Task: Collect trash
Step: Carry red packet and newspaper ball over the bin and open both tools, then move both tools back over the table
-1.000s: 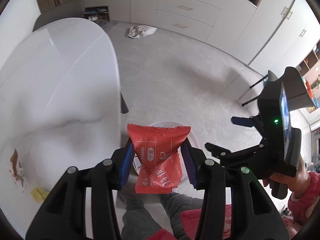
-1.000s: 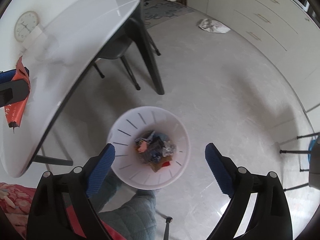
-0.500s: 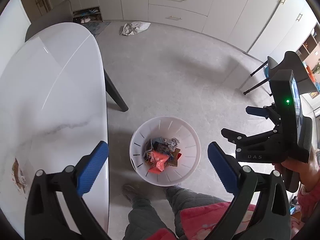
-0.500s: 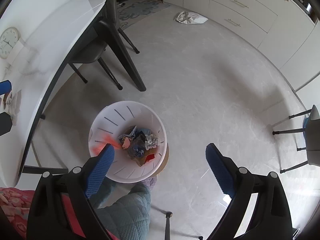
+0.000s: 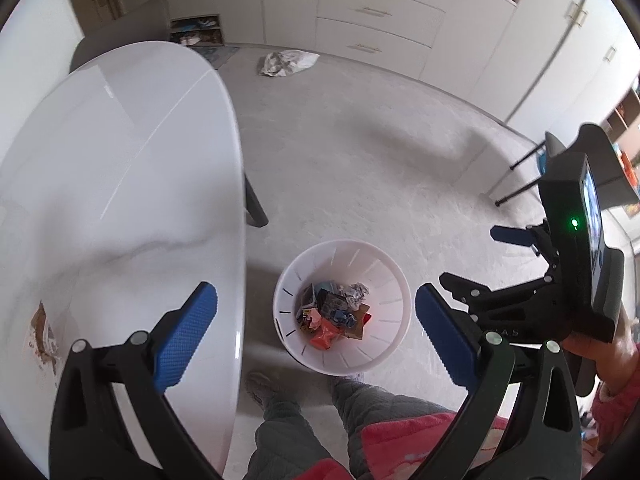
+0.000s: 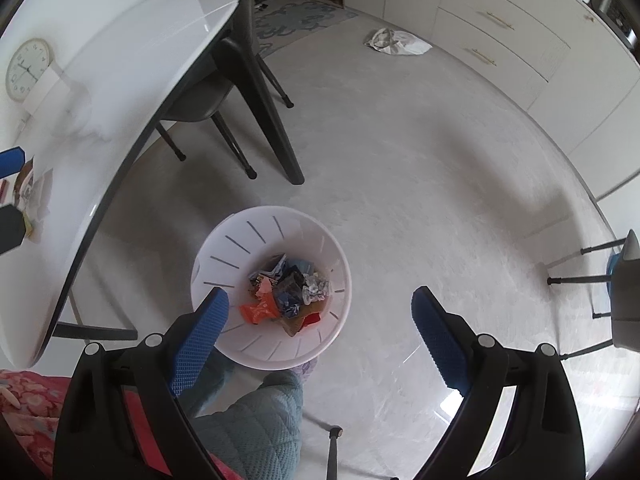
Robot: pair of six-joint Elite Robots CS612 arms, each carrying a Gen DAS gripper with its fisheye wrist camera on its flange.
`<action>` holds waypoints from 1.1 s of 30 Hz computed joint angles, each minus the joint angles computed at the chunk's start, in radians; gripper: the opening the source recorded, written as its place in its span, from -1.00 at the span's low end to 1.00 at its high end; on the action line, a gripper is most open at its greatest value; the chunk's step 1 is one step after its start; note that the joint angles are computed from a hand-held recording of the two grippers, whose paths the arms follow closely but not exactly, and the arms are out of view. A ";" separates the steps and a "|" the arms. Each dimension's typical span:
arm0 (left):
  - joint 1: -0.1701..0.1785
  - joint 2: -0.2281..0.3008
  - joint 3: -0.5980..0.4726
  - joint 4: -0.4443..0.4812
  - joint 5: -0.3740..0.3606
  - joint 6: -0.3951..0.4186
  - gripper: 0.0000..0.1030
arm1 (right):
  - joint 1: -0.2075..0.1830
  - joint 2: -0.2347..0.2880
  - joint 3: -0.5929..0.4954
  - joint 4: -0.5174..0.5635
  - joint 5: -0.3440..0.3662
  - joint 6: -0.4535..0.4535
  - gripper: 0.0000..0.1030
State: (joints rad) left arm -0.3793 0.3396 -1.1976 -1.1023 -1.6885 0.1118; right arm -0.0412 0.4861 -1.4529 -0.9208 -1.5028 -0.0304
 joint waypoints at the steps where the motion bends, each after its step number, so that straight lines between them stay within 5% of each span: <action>1: 0.003 0.000 0.000 -0.003 0.002 -0.013 0.85 | 0.001 -0.003 0.004 -0.003 0.002 -0.004 0.79; 15: 0.101 0.005 -0.028 -0.034 0.140 -0.272 0.85 | 0.082 -0.064 0.112 -0.097 0.077 -0.108 0.86; 29: 0.176 0.016 -0.060 -0.029 0.178 -0.366 0.85 | 0.172 -0.139 0.268 -0.176 0.139 -0.243 0.86; 33: 0.209 0.015 -0.063 -0.018 0.164 -0.409 0.85 | 0.195 -0.163 0.333 -0.201 0.214 -0.284 0.86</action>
State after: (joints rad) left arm -0.1700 0.3550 -1.2606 -1.1205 -1.5243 -0.2971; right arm 0.1535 0.3228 -1.1201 -1.1222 -1.2889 -0.3147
